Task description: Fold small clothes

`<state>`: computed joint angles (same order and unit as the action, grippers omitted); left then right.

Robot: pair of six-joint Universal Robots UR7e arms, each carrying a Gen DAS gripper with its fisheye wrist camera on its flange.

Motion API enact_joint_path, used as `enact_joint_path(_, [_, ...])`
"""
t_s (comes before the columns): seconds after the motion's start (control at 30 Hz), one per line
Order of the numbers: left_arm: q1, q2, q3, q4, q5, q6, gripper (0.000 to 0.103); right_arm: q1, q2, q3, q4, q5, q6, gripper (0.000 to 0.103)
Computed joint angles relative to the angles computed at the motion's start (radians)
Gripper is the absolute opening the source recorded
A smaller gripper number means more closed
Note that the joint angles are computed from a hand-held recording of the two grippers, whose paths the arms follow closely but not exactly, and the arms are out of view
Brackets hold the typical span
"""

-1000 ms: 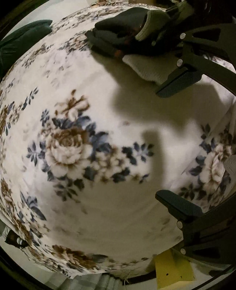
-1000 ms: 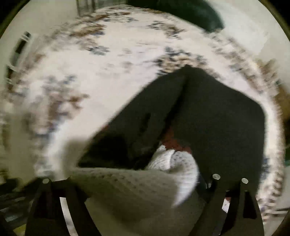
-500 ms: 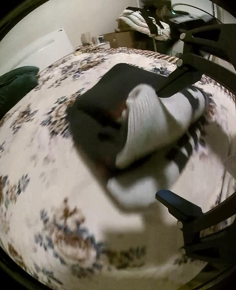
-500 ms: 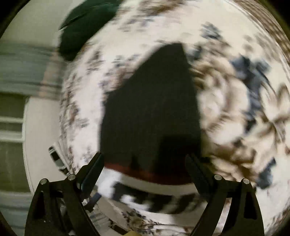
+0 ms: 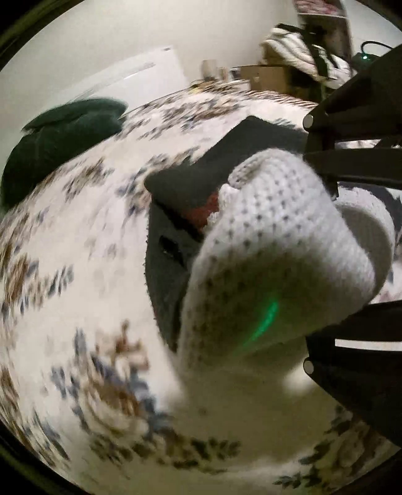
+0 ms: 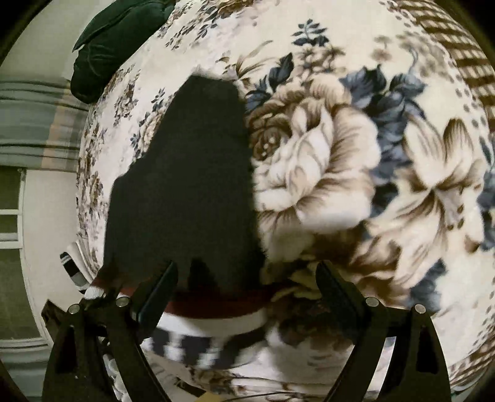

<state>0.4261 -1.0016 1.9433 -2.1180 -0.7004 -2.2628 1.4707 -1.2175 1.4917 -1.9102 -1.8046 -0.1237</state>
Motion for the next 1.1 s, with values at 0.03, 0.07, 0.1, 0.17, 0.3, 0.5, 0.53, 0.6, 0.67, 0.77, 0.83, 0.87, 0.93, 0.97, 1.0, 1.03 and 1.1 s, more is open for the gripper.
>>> enact_joint_path(0.03, [0.005, -0.016, 0.042, -0.027, -0.015, -0.043, 0.033, 0.000, 0.005, -0.011, 0.007, -0.006, 0.001, 0.093])
enact_joint_path(0.07, [0.011, -0.013, 0.070, -0.081, -0.024, -0.048, 0.034, 0.000, 0.014, -0.026, 0.018, -0.006, 0.006, 0.093])
enact_joint_path(0.1, [0.018, -0.014, 0.100, -0.135, -0.024, -0.034, 0.035, -0.002, 0.021, -0.038, 0.027, -0.002, 0.007, 0.093])
enact_joint_path(0.17, [0.020, -0.008, 0.117, -0.155, 0.000, 0.006, 0.037, 0.003, 0.042, -0.061, 0.031, -0.003, 0.002, 0.093])
enact_joint_path(0.3, [0.015, -0.025, 0.198, -0.353, 0.020, 0.080, 0.040, 0.014, 0.098, -0.120, 0.052, 0.024, -0.017, 0.093])
enact_joint_path(0.5, [-0.032, -0.040, 0.212, -0.413, -0.015, 0.038, 0.057, 0.004, 0.243, -0.265, 0.148, 0.128, -0.073, 0.093])
enact_joint_path(0.53, [-0.054, -0.052, 0.198, -0.334, -0.013, -0.008, 0.064, 0.001, 0.266, -0.289, 0.160, 0.145, -0.078, 0.096])
enact_joint_path(0.6, [-0.097, -0.059, 0.181, -0.223, 0.003, -0.101, 0.071, -0.003, 0.318, -0.345, 0.186, 0.174, -0.098, 0.101])
enact_joint_path(0.67, [-0.130, -0.051, 0.166, -0.162, 0.016, -0.174, 0.075, -0.005, 0.368, -0.403, 0.221, 0.189, -0.103, 0.101])
enact_joint_path(0.77, [-0.122, -0.005, 0.171, -0.256, 0.029, -0.145, 0.075, -0.010, 0.439, -0.491, 0.268, 0.220, -0.115, 0.101])
enact_joint_path(0.83, [-0.095, 0.045, 0.173, -0.362, 0.039, -0.086, 0.075, -0.018, 0.492, -0.563, 0.320, 0.268, -0.111, 0.101])
enact_joint_path(0.87, [-0.080, 0.069, 0.180, -0.428, 0.055, -0.059, 0.075, -0.021, 0.514, -0.589, 0.342, 0.287, -0.106, 0.101])
enact_joint_path(0.93, [-0.059, 0.097, 0.191, -0.507, 0.088, -0.041, 0.083, -0.025, 0.557, -0.639, 0.378, 0.313, -0.095, 0.103])
enact_joint_path(0.97, [-0.050, 0.112, 0.201, -0.552, 0.111, -0.035, 0.084, -0.024, 0.577, -0.661, 0.393, 0.318, -0.090, 0.103])
enact_joint_path(1.0, [-0.042, 0.127, 0.213, -0.604, 0.133, -0.032, 0.085, -0.022, 0.590, -0.676, 0.404, 0.324, -0.094, 0.103])
enact_joint_path(1.03, [-0.038, 0.137, 0.221, -0.634, 0.150, -0.036, 0.085, -0.020, 0.600, -0.689, 0.414, 0.328, -0.105, 0.103])
enact_joint_path(1.1, [-0.037, 0.146, 0.224, -0.630, 0.182, -0.058, 0.085, -0.014, 0.595, -0.672, 0.389, 0.331, -0.129, 0.097])
